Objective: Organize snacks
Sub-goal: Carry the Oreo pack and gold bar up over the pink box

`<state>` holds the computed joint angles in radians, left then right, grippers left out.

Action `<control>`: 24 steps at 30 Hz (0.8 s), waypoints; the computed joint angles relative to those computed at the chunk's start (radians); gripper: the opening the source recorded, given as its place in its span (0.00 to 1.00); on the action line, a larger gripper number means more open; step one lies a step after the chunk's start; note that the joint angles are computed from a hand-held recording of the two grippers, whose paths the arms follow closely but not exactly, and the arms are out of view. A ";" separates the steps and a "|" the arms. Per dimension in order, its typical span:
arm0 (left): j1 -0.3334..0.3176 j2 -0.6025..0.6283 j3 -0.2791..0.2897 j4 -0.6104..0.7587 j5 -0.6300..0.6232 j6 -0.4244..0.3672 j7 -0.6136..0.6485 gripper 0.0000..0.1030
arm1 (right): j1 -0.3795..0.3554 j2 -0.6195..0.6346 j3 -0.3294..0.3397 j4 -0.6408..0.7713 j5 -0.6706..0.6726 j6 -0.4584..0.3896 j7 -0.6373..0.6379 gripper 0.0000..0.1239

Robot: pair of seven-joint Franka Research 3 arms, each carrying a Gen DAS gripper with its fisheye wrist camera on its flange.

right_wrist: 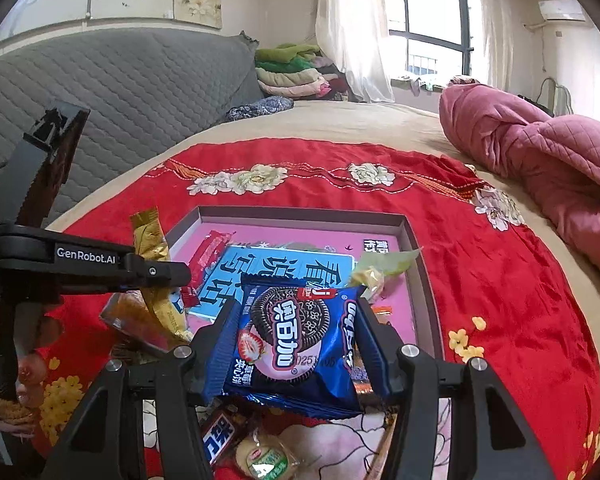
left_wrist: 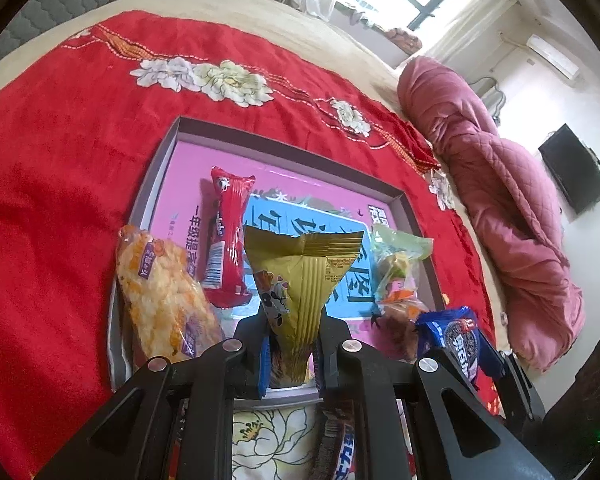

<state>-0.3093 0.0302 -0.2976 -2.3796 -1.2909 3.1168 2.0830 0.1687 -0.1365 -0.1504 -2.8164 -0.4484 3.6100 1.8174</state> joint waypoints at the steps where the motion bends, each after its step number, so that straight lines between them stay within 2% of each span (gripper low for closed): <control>1: 0.000 0.002 0.001 -0.001 0.011 -0.001 -0.008 0.16 | -0.002 0.006 0.010 0.002 0.019 0.002 -0.015 0.45; 4: 0.003 0.008 -0.001 -0.005 0.047 -0.005 -0.037 0.16 | -0.010 0.026 0.048 0.012 0.095 0.005 -0.074 0.45; 11: 0.015 0.019 -0.012 -0.005 0.084 -0.015 -0.061 0.16 | -0.017 0.073 0.084 0.047 0.171 0.012 -0.126 0.45; 24: 0.027 0.022 -0.021 -0.008 0.106 -0.022 -0.081 0.16 | -0.052 0.156 0.144 0.098 0.189 -0.015 -0.164 0.45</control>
